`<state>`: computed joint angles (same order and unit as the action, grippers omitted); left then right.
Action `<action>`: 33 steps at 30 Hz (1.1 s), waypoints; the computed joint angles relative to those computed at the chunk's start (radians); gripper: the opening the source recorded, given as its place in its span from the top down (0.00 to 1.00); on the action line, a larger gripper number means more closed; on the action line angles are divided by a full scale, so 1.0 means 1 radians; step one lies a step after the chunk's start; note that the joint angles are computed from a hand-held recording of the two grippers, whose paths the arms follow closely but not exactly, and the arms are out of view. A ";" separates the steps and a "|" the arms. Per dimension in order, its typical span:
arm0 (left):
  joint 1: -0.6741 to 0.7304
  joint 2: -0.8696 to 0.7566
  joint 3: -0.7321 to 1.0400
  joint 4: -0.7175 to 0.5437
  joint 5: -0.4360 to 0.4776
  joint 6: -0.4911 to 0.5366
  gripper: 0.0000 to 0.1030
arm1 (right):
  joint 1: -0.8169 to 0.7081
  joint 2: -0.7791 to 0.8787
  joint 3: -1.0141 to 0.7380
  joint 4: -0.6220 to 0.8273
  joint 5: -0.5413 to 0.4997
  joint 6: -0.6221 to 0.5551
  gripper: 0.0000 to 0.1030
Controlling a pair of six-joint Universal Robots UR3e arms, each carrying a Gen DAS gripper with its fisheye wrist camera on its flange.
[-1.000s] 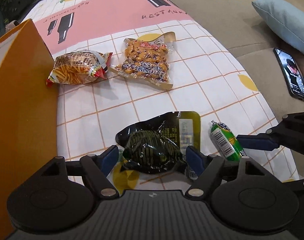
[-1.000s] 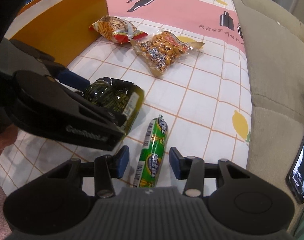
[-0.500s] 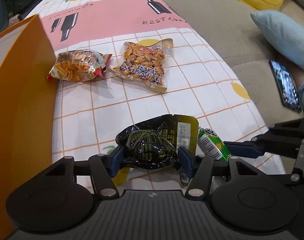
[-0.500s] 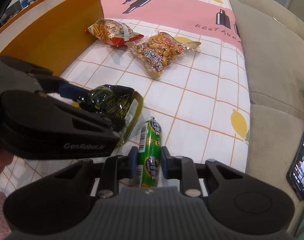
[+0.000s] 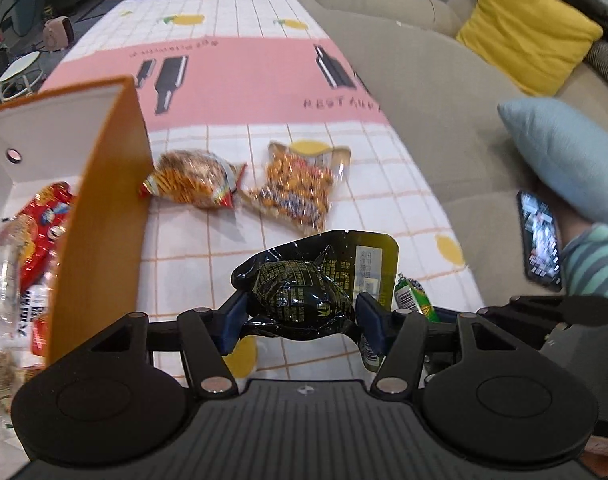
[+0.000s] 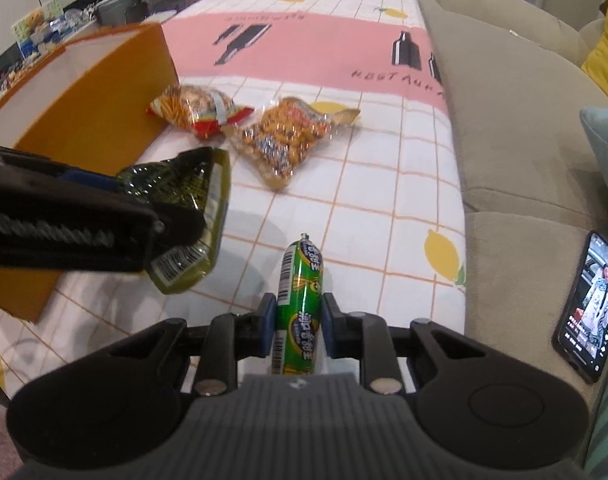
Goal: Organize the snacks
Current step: 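Carry both items over the box and open both grippers to drop them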
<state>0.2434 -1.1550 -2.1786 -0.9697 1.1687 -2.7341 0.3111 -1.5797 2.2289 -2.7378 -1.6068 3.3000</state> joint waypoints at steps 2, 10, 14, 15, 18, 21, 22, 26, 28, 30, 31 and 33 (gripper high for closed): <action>0.029 0.031 0.036 -0.065 -0.020 0.017 0.35 | 0.014 -0.013 -0.015 0.004 -0.011 0.011 0.80; 0.235 0.155 0.230 -0.419 -0.137 0.229 0.36 | 0.082 -0.035 -0.122 0.019 0.007 0.092 0.80; 0.322 0.149 0.356 -0.528 -0.160 0.367 0.36 | 0.124 0.002 -0.226 0.018 0.027 0.113 0.80; 0.350 0.142 0.391 -0.560 -0.169 0.405 0.36 | 0.136 0.018 -0.260 0.019 0.033 0.116 0.80; 0.436 0.104 0.492 -0.647 -0.189 0.506 0.36 | 0.167 0.072 -0.361 0.027 0.056 0.124 0.80; 0.478 0.064 0.540 -0.610 -0.172 0.534 0.37 | 0.208 0.158 -0.495 0.054 0.055 0.111 0.80; 0.486 0.052 0.548 -0.582 -0.160 0.539 0.37 | 0.224 0.189 -0.544 0.068 0.049 0.101 0.80; 0.499 -0.027 0.588 -0.513 -0.104 0.547 0.38 | 0.264 0.318 -0.752 0.143 0.059 0.071 0.80; 0.492 -0.076 0.595 -0.465 -0.074 0.535 0.38 | 0.280 0.395 -0.868 0.193 0.063 0.047 0.80; 0.487 -0.120 0.594 -0.429 -0.049 0.539 0.39 | 0.302 0.470 -0.980 0.247 0.052 0.006 0.80; 0.489 -0.137 0.589 -0.412 -0.042 0.556 0.40 | 0.316 0.505 -1.034 0.278 0.036 -0.020 0.80; 0.473 -0.180 0.575 -0.363 -0.008 0.575 0.41 | 0.341 0.582 -1.150 0.342 0.006 -0.082 0.80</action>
